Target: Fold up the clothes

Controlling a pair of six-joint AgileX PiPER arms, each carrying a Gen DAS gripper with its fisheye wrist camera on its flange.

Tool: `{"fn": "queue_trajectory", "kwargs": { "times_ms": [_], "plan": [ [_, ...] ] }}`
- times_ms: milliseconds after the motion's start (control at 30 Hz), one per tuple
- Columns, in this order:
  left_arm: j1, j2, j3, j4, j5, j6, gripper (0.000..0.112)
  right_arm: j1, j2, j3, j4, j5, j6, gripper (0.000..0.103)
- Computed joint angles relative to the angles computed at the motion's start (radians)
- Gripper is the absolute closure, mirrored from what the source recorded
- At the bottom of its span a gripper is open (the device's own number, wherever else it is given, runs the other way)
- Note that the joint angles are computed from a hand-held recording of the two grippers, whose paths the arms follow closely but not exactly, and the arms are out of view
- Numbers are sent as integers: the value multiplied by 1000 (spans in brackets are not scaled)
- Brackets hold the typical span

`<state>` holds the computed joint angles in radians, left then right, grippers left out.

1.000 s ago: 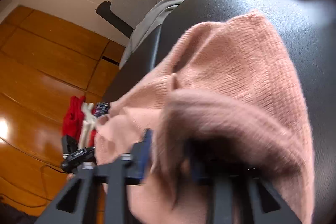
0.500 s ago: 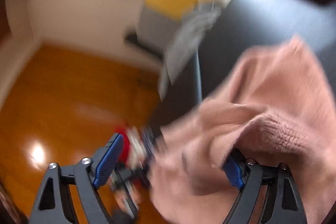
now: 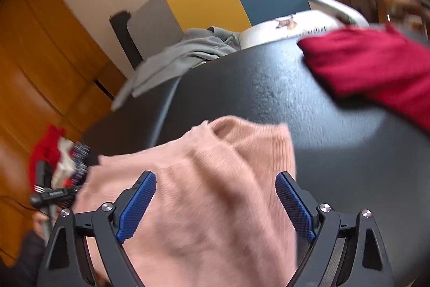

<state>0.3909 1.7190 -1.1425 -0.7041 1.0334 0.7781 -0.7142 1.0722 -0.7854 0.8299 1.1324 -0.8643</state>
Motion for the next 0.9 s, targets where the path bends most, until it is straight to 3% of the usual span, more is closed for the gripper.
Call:
{"fn": "queue_trajectory", "kwargs": {
  "times_ms": [67,133,167,200,233,267,300,433,533,600,667,733,900],
  "plan": [
    [-7,4,0,-2,-2,7,84,67,65,-32,-36,-51,-9,17],
    [-9,13,-9,-8,18,23,81,198,111,-53,-130,-136,56,31],
    [-16,14,-12,0,18,29,84,266,137,-65,-188,-176,99,54],
    [-28,9,-10,15,6,29,84,321,151,-68,-239,-202,133,84],
    [-43,-2,-7,33,-15,22,93,371,160,-67,-288,-222,163,94],
    [-48,-17,-10,44,-15,17,108,411,157,-61,-327,-248,187,95],
    [-45,-34,-11,34,-15,22,111,436,138,-50,-360,-270,204,96],
    [22,-87,-15,-67,-14,65,110,332,39,-17,-353,-270,183,96],
    [39,-87,-41,-45,-71,3,110,222,43,1,-296,-237,123,96],
    [39,-50,-78,-6,-62,-68,108,223,55,23,-301,-252,129,96],
    [48,-18,-94,14,-30,-118,99,249,55,48,-320,-286,155,96],
    [78,-9,-72,14,3,-101,97,255,50,58,-315,-299,167,95],
    [162,-18,-12,-6,93,7,88,122,91,45,-171,-203,51,92]
  ]
}}
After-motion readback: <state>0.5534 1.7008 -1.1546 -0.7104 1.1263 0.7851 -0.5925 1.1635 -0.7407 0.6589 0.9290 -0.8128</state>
